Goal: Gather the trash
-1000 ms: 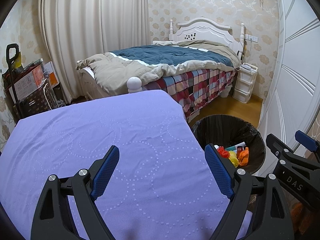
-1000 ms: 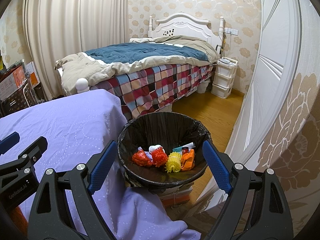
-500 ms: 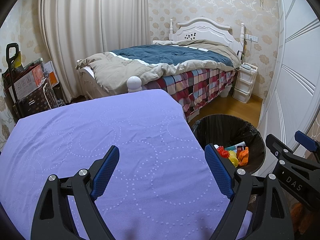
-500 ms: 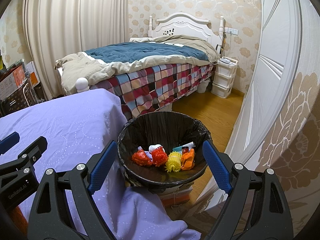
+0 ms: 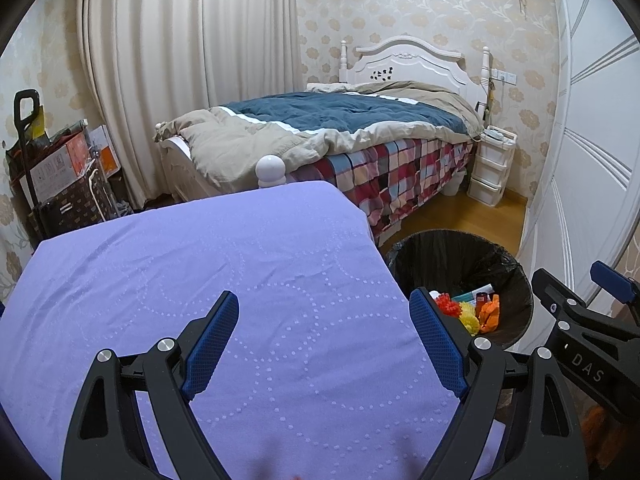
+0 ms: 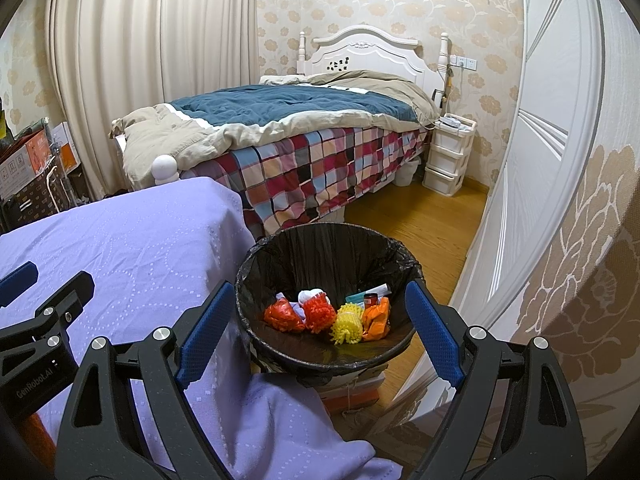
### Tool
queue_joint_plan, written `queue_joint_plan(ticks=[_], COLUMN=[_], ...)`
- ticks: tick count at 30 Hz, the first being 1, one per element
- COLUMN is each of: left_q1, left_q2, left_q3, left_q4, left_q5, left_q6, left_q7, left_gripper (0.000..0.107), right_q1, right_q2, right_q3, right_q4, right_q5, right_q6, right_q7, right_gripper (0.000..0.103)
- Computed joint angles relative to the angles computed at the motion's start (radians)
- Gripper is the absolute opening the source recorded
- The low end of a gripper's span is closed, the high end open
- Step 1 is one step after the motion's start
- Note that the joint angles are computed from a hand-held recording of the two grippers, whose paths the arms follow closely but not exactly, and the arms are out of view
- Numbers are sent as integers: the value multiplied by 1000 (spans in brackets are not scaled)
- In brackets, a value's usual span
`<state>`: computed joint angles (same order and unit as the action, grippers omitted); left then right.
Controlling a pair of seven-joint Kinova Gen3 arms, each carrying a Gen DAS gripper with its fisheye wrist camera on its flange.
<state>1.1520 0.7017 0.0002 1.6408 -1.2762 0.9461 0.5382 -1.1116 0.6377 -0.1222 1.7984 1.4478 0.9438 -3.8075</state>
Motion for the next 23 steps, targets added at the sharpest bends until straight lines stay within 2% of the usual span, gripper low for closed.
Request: queue_joint_plan(ticks=[13,19,23], left_q1=[0,-15,-36], left_q2=[3,-4,-20], left_q3=[3,8,6], left_q4=[25,31,74], left_q5=[-22,11,39], left_q6=[-22,-9,-8], left_q7=[64,40,39], left_gripper=[84,84,84], right_q1=[0,1,2], right_q2=[0,4,28], right_q3=[0,0,-1], right_q4=[-3,-6,-41], right_q5=[-3,1,2], right_q6=[0,-8,-36], right_q7=[5,8,41], right_gripper=[85,85,85])
